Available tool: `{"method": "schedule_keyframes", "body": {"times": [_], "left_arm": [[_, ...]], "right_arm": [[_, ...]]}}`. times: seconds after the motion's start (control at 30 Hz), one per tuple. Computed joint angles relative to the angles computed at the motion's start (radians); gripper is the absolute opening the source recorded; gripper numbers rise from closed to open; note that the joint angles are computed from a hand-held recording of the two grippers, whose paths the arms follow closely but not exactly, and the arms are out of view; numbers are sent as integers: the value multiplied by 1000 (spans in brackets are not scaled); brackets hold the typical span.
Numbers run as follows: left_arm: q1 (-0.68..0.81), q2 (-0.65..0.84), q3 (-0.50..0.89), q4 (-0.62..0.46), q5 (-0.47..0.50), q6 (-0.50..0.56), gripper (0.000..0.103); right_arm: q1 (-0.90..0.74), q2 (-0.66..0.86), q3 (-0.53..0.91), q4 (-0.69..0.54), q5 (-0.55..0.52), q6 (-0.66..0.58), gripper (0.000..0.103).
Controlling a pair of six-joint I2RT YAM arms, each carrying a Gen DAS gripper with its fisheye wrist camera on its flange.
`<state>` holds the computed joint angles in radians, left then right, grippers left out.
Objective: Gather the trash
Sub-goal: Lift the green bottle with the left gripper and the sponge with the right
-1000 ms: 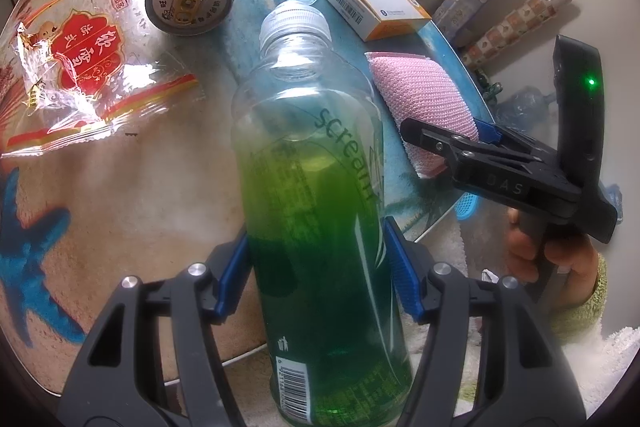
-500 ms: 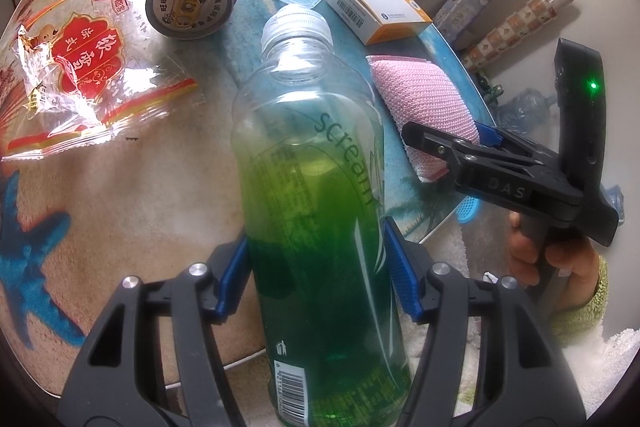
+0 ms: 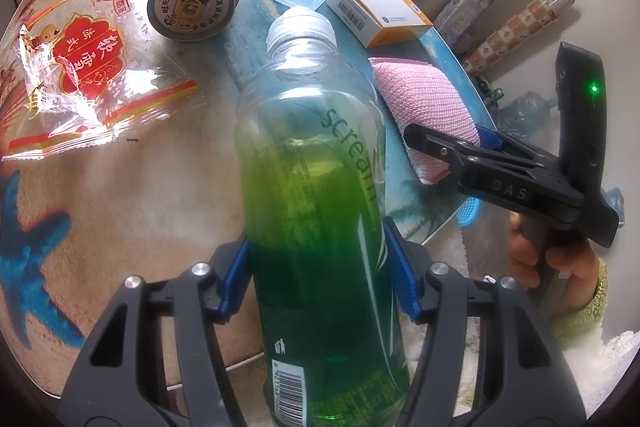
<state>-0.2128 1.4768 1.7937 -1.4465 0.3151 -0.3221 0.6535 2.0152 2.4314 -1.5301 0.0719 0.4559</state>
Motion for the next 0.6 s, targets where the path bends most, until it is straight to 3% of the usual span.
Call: {"method": "schedule_keyframes", "body": {"times": [0.6], "left_arm": [[16, 3, 11, -3, 8, 10, 57]], "right_arm": [[-3, 6, 13, -7, 0, -1, 78]]}}
